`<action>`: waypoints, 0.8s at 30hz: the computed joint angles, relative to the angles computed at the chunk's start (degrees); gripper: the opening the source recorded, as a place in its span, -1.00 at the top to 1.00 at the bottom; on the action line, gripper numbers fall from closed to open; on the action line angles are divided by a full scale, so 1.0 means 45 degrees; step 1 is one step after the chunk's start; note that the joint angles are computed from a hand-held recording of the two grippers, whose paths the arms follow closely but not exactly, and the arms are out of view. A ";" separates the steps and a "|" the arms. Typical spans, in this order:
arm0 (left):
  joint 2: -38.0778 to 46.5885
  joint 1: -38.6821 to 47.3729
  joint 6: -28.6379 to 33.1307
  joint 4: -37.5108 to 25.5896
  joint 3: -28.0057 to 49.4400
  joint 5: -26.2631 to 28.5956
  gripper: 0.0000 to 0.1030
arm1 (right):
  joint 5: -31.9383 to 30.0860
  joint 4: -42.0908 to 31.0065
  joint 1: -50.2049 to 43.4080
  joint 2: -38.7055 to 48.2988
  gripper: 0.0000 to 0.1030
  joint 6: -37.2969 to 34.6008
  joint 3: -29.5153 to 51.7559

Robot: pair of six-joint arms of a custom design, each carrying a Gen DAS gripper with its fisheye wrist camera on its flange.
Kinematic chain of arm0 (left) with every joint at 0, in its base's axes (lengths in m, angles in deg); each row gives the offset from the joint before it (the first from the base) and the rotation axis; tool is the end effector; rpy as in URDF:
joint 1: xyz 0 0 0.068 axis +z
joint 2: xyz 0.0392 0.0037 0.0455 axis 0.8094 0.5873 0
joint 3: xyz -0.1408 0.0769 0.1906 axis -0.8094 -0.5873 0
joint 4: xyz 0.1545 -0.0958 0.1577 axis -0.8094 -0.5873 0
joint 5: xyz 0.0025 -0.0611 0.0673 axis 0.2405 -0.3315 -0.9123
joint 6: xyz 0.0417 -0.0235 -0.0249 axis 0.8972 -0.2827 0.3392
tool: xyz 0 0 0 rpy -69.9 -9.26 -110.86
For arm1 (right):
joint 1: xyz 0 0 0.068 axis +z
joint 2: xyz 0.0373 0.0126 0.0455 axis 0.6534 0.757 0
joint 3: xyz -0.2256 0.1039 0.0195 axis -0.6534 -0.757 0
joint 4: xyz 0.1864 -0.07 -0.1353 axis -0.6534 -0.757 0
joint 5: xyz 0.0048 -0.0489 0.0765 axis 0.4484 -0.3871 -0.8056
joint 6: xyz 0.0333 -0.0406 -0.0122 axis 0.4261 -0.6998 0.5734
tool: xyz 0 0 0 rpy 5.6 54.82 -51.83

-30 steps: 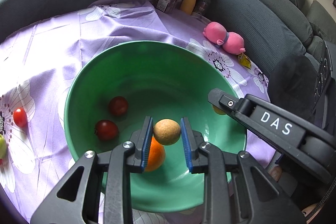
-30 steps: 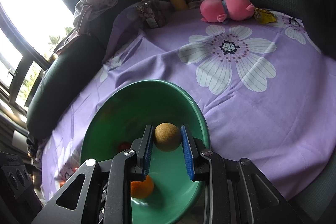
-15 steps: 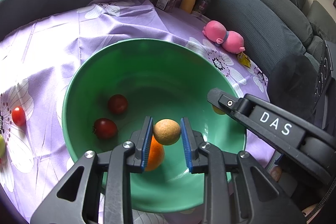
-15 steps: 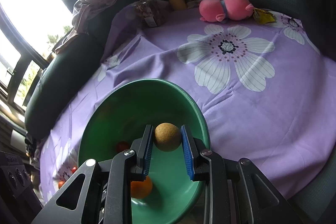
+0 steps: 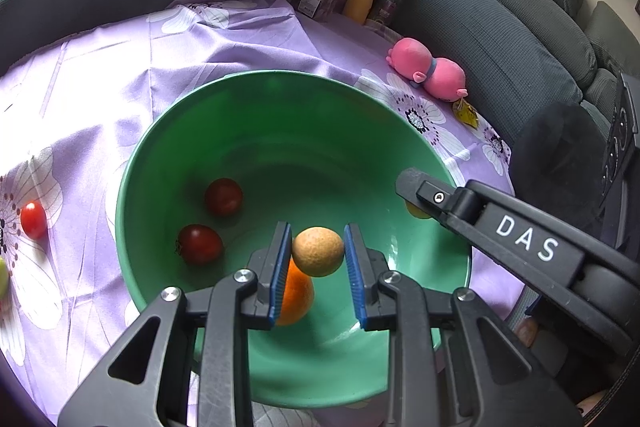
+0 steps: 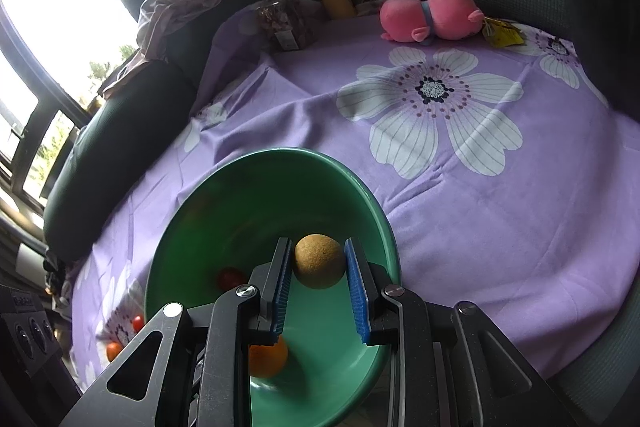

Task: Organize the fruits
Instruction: 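Open the left gripper to drop the brown kiwi into the bowl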

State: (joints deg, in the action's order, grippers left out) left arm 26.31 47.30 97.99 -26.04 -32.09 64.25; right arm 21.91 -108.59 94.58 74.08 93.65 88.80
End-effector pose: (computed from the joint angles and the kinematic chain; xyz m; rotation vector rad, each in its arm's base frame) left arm 0.2453 -0.0470 0.1969 0.5956 2.4638 -0.6486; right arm 0.1609 0.1840 0.1784 0.8851 2.1751 0.3833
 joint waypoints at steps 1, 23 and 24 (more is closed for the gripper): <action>0.0029 -0.0003 0.0009 0.0037 -0.0009 0.0022 0.48 | 0.0002 0.0010 0.0001 0.0017 0.43 -0.0006 0.0010; -0.0869 0.2764 0.1067 -0.1402 0.0749 0.1275 -0.03 | 0.0266 -0.0165 0.0096 0.0157 0.44 -0.0222 0.0364; -0.0858 0.3268 0.1281 -0.1619 0.0931 0.1366 -0.03 | 0.0360 -0.0221 0.0157 0.0215 0.44 -0.0303 0.0504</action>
State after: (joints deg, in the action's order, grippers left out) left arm 22.45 62.00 103.75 -33.32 -27.90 70.39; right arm 23.53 -109.58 95.28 75.04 92.29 91.07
